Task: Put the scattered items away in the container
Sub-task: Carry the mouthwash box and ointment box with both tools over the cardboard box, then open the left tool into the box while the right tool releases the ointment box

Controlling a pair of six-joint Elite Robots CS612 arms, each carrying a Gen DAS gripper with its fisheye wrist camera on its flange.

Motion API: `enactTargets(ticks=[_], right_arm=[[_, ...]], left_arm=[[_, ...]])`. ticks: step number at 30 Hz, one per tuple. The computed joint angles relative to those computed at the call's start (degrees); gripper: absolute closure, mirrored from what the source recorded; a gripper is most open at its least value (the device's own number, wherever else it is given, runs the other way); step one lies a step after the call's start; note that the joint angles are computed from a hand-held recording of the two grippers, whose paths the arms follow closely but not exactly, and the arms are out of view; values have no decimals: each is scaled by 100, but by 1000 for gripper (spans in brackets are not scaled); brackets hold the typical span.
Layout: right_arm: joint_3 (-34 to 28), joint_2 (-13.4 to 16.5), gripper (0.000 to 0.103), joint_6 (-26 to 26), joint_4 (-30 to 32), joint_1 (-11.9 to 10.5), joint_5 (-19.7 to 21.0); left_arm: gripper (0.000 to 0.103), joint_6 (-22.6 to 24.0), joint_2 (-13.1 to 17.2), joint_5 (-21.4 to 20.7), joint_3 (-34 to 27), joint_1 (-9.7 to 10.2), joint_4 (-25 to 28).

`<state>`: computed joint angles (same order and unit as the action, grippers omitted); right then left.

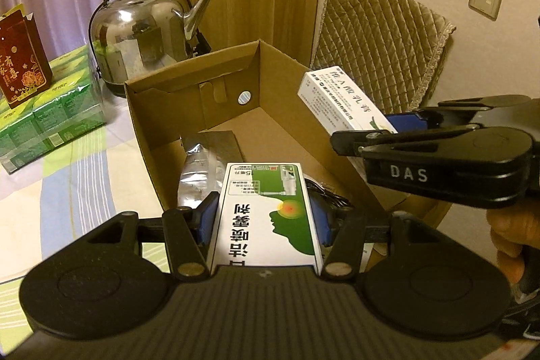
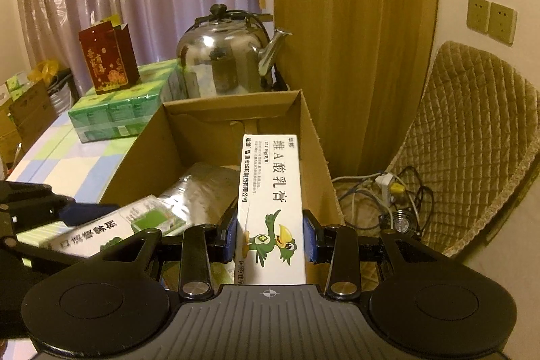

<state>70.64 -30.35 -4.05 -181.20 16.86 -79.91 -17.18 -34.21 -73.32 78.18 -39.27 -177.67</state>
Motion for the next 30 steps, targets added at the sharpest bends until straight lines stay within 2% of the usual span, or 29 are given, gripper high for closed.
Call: enactTargets(ticks=[11, 30], right_arm=[[47, -28, 68, -4, 5, 23, 27], [100, -89, 68, -93, 66, 120, 47]], left_arm=[[53, -88, -150, 262, 275, 9, -306], [53, -426, -445, 421, 789, -22, -495]])
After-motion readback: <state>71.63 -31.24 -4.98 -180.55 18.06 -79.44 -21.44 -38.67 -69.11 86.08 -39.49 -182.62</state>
